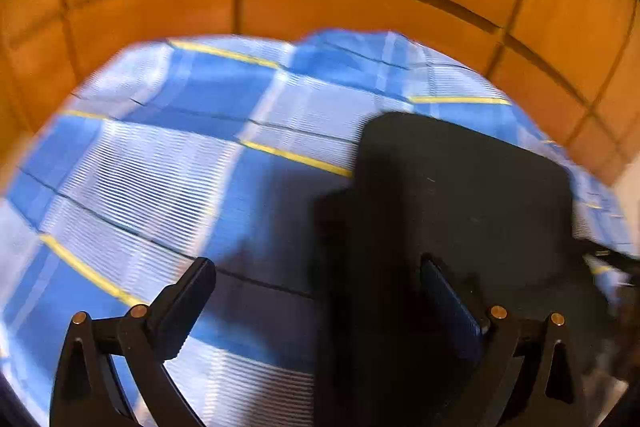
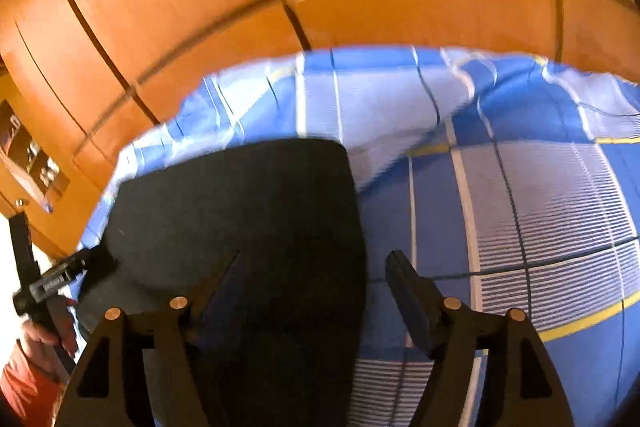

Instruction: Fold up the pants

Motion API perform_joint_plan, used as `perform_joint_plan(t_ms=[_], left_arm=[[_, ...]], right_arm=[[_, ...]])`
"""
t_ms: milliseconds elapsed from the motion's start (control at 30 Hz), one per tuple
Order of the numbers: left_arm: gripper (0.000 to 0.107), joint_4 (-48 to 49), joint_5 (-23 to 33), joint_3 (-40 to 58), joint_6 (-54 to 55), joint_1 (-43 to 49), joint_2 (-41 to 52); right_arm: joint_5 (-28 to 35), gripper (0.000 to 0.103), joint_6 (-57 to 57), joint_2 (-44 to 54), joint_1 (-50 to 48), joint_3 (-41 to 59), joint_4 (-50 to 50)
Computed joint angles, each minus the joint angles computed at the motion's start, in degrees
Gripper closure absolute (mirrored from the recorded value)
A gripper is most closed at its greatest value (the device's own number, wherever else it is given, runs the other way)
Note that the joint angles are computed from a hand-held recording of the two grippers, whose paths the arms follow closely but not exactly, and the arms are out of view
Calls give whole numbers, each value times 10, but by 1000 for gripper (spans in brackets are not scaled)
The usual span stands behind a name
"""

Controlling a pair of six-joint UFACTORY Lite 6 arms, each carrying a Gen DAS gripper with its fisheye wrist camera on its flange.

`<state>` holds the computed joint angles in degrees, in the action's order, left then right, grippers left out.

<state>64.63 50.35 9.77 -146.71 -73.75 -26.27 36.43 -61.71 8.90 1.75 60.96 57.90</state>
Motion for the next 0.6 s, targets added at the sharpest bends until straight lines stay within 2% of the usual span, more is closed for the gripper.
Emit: perform_joint_plan(t_ms=[33, 100, 133, 233, 267, 333, 367, 400, 433, 467, 533, 600], left_arm=[[4, 21, -28, -8, -5, 19, -6], [4, 102, -120, -35, -28, 84, -22], [4, 136, -152, -47, -47, 108, -30], [4, 289, -231, -84, -178, 180, -49], [4, 311, -235, -83, -188, 184, -43], [4, 289, -250, -66, -143, 190, -30], [4, 282, -250, -59, -135, 189, -23], [6, 285, -249, -53, -140, 185, -14], [12, 294, -239, -41, -151, 170, 6], [30, 279, -214, -26, -148, 131, 19], [36, 199, -135, 15, -105, 59, 74], [46, 123, -61, 60, -74, -8, 126]], right_arm=[[21, 29, -4, 23, -4, 17, -2], [112, 30, -46, 81, -19, 48, 34], [135, 30, -59, 94, -25, 55, 49], [150, 30, -81, 120, -16, 74, 59], [153, 30, -74, 130, -12, 88, 53], [161, 30, -51, 145, -10, 112, 40], [161, 32, -42, 150, -9, 118, 40], [156, 38, -39, 151, -8, 119, 41], [143, 44, -41, 146, -4, 112, 44], [140, 47, -45, 137, -4, 102, 49], [128, 67, -68, 105, -5, 65, 81], [104, 73, -85, 74, 7, 45, 96]])
